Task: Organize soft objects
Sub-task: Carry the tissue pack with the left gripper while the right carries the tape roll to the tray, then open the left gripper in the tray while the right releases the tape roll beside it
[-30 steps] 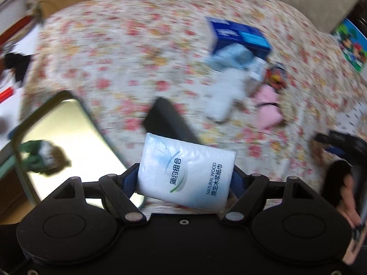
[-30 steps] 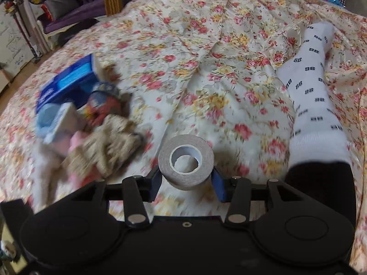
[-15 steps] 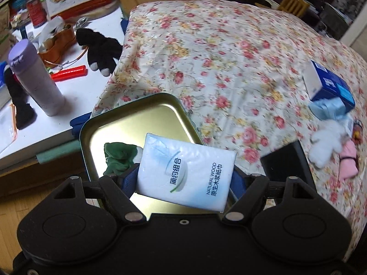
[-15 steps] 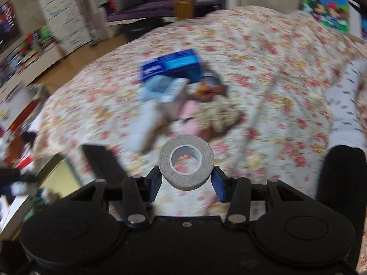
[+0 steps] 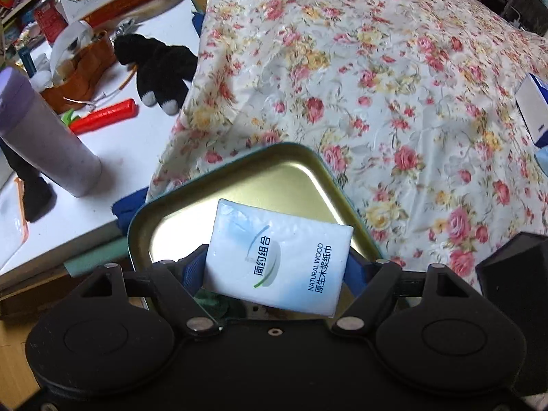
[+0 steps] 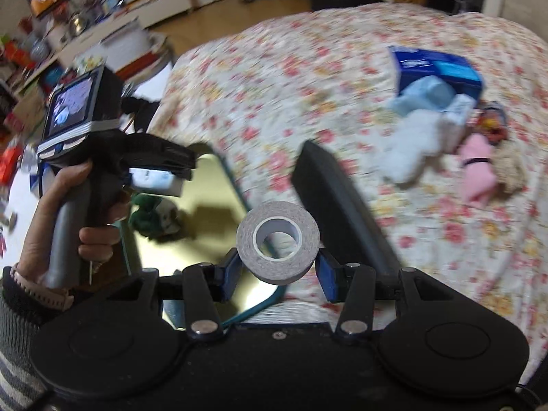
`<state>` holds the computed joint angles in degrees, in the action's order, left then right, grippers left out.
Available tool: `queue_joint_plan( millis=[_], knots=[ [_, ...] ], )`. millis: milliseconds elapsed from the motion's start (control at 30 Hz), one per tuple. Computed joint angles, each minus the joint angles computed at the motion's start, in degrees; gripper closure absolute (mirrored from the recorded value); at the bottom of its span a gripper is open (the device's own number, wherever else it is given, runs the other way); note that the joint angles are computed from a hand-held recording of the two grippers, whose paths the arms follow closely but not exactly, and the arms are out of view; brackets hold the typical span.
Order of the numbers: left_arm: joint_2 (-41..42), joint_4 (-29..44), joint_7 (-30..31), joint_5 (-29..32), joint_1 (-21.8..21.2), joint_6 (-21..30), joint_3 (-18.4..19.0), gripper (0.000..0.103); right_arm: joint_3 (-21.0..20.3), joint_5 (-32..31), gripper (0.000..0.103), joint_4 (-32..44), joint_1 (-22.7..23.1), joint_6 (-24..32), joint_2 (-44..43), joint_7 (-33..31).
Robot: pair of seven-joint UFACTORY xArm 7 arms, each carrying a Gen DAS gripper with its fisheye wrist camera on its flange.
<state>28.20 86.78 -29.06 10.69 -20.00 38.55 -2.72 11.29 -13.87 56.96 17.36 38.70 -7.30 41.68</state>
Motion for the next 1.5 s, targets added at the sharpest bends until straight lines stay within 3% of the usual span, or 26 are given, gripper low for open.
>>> queue_joint_plan(
  millis=[233,433,733,800,1500],
  knots=[
    [-0.68,-0.60,-0.31,-3.19,1.68,0.09,-0.69,0.030,-0.20,0.80,0.057,6.51,2.60,2.40,9.20,-0.27],
    [-0.69,-0.46,-1.46,-1.27,0.72,0.58,-0.05,0.029,-1.44,-0.50,0.057,10.52,4.52,5.17,13.79,-0.32],
    [-0.32,-0.20,-0.28,-3.81,1.64,1.61,-0.84,0.028,-2.27,-0.53,0.049,11.37,5.67,5.17,15.05,0.17],
    [-0.49,-0.43,-0.34,-4.07,1.73,1.28,-0.86,0.021,-2.33,-0.42,0.047,11.36,5.70,5.25,14.95,0.22],
    [-0.60,-0.74,0.11,-4.64,1.58,1.42,-1.06,0.021,-2.27,0.67,0.046,11.32,5.81,5.91,15.00,-0.13]
  ],
)
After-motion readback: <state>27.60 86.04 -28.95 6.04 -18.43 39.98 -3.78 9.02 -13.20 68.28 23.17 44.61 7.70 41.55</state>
